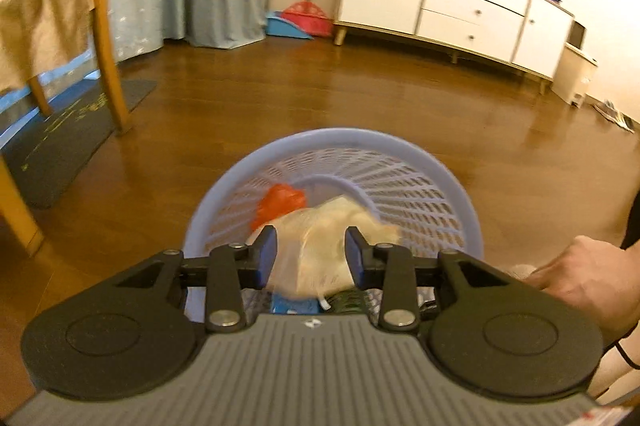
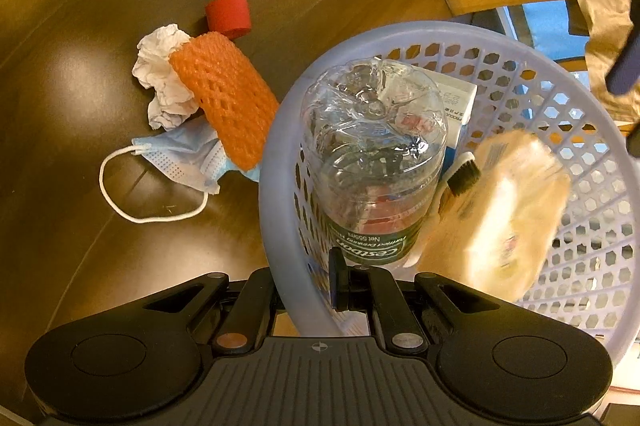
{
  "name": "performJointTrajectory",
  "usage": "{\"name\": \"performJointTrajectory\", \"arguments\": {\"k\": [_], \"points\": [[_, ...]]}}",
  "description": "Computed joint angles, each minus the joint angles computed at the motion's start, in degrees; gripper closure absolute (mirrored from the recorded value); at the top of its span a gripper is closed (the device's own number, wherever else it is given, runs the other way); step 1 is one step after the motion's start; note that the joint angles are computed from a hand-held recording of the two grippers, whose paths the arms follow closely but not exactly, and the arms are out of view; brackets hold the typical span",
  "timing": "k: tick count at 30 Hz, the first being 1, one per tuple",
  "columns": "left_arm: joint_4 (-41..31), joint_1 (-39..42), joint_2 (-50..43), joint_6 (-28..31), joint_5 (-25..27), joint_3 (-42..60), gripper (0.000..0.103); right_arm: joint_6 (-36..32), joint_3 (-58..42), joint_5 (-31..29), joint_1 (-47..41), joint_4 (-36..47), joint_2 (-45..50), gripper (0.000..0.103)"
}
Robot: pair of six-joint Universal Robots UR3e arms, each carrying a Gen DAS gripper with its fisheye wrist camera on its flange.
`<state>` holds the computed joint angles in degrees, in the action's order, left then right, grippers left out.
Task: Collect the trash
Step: 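Carry the paper bag into the wastebasket held by the right tool and release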
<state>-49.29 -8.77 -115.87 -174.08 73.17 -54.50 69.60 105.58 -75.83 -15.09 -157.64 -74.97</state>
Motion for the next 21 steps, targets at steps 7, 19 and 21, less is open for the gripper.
{"name": "performJointTrajectory", "arguments": {"k": [7,19,21], "points": [[2.67,2.54,6.05,-0.98,0.38,-8.97,0.071,-0.27,-0.64,0.09,-0.31,1.25,-0.45,0.098],[7.81,6.57,17.20,-3.33,6.88,-28.18,0.062,-0.18,-0.54,0.21,-0.35,0.56,-0.15,0.098],[9.03,6.40,19.08,-3.22,7.77,-32.21,0.059,0.04,-0.71,0.10,-0.30,0.20,0.18,0.098]]}}
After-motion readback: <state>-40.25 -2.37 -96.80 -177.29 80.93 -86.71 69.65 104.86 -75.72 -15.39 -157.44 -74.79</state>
